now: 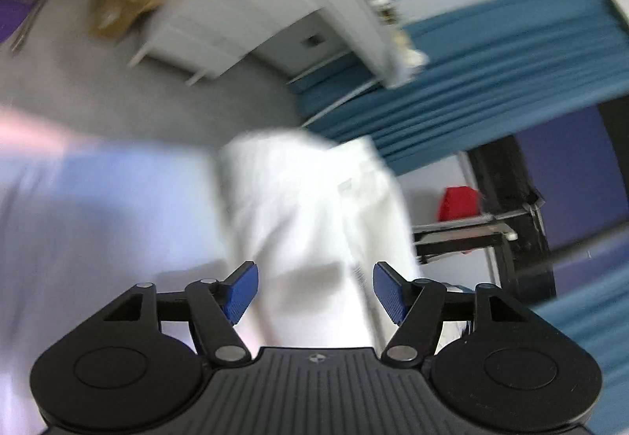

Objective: Fold clothes

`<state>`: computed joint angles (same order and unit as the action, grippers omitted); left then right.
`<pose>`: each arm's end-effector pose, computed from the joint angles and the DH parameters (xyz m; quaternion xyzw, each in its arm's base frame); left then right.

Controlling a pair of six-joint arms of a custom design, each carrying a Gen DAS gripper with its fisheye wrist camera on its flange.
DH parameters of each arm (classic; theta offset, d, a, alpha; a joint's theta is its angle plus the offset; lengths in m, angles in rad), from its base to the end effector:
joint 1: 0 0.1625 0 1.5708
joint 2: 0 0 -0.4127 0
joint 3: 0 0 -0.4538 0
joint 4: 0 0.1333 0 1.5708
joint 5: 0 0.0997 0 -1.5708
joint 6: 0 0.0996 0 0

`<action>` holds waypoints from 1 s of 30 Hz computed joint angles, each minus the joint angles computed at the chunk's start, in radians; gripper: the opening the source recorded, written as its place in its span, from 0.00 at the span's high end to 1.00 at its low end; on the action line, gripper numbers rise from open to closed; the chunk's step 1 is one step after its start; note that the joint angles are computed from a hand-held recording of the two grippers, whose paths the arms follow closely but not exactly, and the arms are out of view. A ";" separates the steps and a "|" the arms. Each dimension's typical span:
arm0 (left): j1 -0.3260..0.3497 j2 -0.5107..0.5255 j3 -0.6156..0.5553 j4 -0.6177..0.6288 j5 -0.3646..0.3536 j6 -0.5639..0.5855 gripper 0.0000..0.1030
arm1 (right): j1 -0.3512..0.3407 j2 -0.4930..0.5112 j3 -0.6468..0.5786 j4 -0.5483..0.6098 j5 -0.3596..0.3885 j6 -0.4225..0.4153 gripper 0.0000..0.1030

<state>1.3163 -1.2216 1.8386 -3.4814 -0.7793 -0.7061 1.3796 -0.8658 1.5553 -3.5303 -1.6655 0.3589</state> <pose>0.0450 -0.6378 0.3645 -0.3913 0.6656 -0.6353 0.0159 -0.0193 -0.7518 0.2540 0.2454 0.7663 -0.5936 0.0117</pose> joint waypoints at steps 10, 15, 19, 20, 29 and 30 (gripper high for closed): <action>0.086 0.047 -0.050 0.072 -0.195 -0.099 0.33 | -0.071 0.006 -0.030 0.210 0.310 0.103 0.32; 0.112 0.131 -0.143 0.016 -0.200 -0.016 0.50 | -0.057 0.094 -0.141 0.264 0.316 0.091 0.33; 0.122 0.157 -0.173 -0.009 -0.214 0.049 0.71 | -0.024 0.155 -0.226 0.252 0.207 -0.062 0.46; 0.123 0.159 -0.174 -0.011 -0.214 0.059 0.75 | -0.015 0.171 -0.248 0.247 0.175 -0.107 0.60; 0.036 0.080 -0.173 0.089 -0.119 0.080 0.86 | 0.007 0.141 -0.189 0.100 0.127 -0.107 0.87; 0.030 0.061 -0.165 0.097 -0.127 0.069 0.86 | 0.009 0.130 -0.179 0.094 0.126 -0.103 0.87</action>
<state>1.3465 -1.1602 1.6736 -3.3846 -0.9064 -0.6370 1.3886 -0.7360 1.3764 -3.4361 -1.5400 0.2555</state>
